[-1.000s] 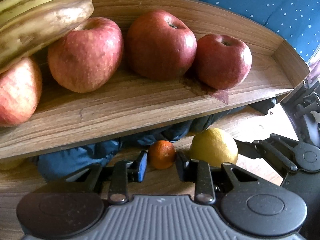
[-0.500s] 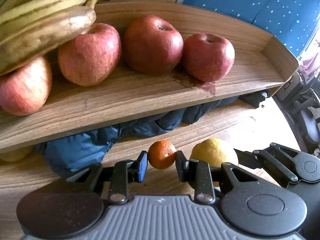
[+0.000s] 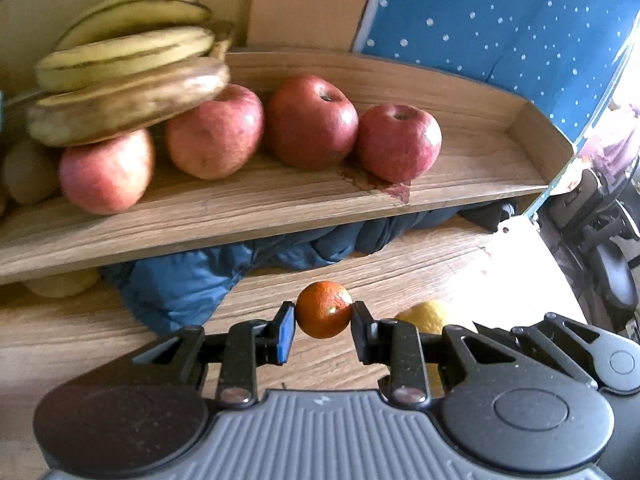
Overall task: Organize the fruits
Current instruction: 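Carry the tangerine and lemon back over the steel tray and lower them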
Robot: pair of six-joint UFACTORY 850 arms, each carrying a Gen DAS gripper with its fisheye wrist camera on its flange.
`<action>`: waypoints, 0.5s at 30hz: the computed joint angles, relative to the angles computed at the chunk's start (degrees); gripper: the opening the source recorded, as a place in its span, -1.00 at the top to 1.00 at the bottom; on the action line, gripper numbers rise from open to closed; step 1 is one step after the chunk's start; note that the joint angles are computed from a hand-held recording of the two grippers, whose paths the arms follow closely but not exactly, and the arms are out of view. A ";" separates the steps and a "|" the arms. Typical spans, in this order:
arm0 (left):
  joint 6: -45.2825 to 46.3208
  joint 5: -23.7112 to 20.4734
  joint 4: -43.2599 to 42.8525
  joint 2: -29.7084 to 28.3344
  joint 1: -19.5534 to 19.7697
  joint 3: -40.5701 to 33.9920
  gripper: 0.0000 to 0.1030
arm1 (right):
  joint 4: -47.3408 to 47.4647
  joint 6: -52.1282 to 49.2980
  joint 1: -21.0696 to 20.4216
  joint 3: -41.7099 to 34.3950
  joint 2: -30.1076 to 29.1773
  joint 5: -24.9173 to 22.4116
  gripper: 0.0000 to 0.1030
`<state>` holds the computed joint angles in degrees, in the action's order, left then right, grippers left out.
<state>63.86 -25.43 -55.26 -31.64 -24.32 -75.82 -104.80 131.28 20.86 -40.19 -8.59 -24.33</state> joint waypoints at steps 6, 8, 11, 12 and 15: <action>1.85 1.82 -2.68 3.25 1.55 4.25 0.37 | 0.91 -0.81 2.62 1.18 1.84 -0.86 -0.11; 2.70 2.11 -3.42 4.19 2.19 5.64 0.37 | 1.03 -0.66 3.47 1.49 2.34 -1.15 -0.11; 4.50 2.47 -5.05 5.51 3.05 7.66 0.37 | 1.25 -0.34 4.74 1.91 2.96 -1.57 -0.11; 4.81 2.61 -5.41 5.90 3.32 8.25 0.37 | 1.28 -0.18 5.18 2.04 3.10 -1.65 -0.11; 5.66 3.08 -6.52 7.08 4.16 10.03 0.37 | 1.45 -0.18 6.09 2.26 3.40 -1.33 -0.12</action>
